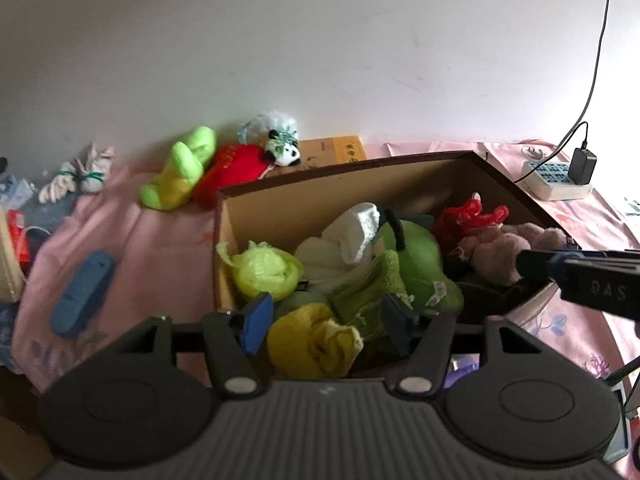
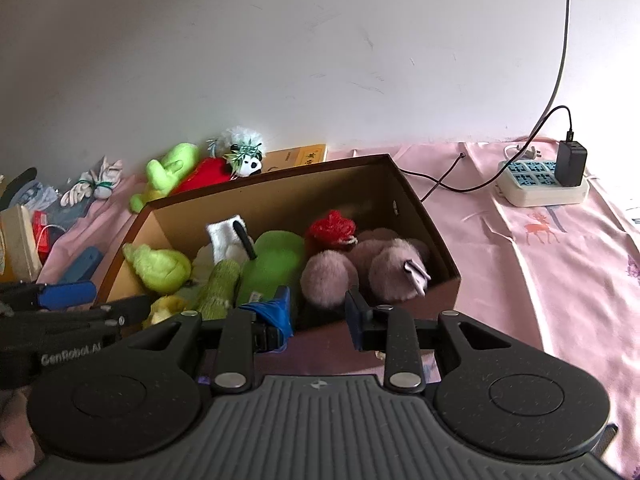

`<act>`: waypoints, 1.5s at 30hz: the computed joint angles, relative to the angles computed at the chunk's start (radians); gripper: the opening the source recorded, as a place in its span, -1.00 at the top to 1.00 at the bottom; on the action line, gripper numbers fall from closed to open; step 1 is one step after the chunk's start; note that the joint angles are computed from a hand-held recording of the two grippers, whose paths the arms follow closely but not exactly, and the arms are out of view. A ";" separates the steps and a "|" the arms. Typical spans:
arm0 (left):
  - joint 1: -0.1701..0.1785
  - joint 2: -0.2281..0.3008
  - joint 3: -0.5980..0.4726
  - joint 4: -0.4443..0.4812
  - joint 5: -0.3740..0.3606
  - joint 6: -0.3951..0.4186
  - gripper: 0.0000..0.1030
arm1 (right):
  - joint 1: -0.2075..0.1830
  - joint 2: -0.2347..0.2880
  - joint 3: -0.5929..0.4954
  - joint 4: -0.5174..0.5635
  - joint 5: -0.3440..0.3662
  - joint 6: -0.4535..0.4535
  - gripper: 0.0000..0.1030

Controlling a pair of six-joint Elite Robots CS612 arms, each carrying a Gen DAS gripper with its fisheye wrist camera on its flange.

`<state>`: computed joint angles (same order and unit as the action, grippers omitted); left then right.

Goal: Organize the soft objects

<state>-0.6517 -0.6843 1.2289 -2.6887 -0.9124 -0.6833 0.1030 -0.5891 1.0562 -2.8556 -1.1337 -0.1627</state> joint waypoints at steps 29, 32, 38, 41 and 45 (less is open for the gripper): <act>-0.049 -0.035 0.023 0.282 -0.011 -0.213 -0.29 | -0.023 -0.095 0.186 0.086 0.006 -0.070 0.72; -0.052 -0.032 0.023 0.292 -0.018 -0.218 -0.29 | -0.023 -0.100 0.199 0.082 -0.009 -0.073 0.72; -0.057 -0.030 0.022 0.310 -0.039 -0.220 -0.29 | -0.019 -0.107 0.217 0.075 -0.061 -0.070 0.72; -0.057 -0.028 0.018 0.328 -0.053 -0.226 -0.29 | -0.017 -0.109 0.221 0.073 -0.078 -0.063 0.72; -0.056 -0.028 0.021 0.323 -0.074 -0.223 -0.29 | -0.013 -0.110 0.223 0.077 -0.103 -0.060 0.72</act>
